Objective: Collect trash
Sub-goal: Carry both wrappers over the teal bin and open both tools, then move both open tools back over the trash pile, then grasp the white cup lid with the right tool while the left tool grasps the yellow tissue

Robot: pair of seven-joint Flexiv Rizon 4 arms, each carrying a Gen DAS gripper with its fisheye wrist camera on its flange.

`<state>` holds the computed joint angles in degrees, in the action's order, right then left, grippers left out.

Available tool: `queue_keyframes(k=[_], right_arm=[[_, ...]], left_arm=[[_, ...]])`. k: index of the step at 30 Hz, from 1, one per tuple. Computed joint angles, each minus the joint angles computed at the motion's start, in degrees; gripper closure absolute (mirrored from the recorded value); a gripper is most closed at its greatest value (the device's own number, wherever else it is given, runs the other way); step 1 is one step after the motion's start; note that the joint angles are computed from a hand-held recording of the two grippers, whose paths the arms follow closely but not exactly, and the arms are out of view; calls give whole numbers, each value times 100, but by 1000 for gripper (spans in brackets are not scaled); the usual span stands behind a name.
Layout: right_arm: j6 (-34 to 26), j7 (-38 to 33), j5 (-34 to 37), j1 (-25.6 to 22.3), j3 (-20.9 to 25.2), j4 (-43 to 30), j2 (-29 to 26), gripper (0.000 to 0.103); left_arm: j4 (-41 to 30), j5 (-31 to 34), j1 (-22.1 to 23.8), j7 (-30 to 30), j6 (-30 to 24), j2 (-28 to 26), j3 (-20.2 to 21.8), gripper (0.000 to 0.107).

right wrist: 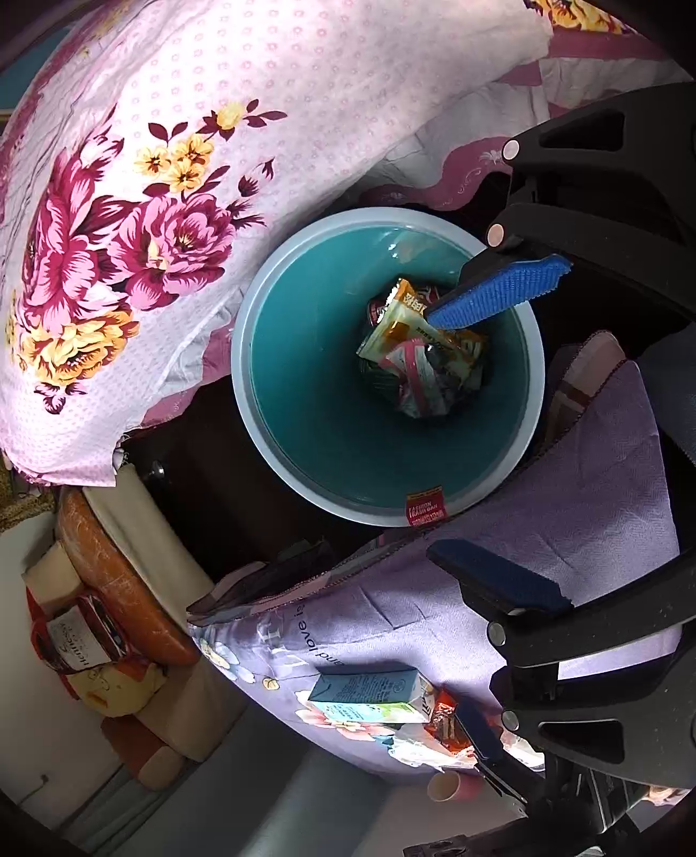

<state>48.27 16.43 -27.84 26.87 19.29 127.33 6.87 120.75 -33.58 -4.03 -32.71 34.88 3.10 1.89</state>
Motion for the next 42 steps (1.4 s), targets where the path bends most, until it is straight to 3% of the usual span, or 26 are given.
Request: queue_keyframes(k=[19,27,38,40,42], right_arm=[[-590,-845,93,742,-104,-1613,-1173,22],[-829,-1590,279,1211,-223,-2679,-1995,22],[-908,-2974,907,1857,-369,-4368,-3363,22],[-992,-3162,984,1952,-408,-4638,-3564,24],[-1024,-3296,1053,2035,-450,-4853,-3730,35]], left_arm=[[-184,-177,838,379,-252,37,506,15],[-485,-191,1463,540,-353,-209,763,15],[-767,-124,2278,246,-469,-655,958,15],[-815,-116,2383,150,-528,-734,961,15],[-826,-90,2453,80,-552,-782,956,15]])
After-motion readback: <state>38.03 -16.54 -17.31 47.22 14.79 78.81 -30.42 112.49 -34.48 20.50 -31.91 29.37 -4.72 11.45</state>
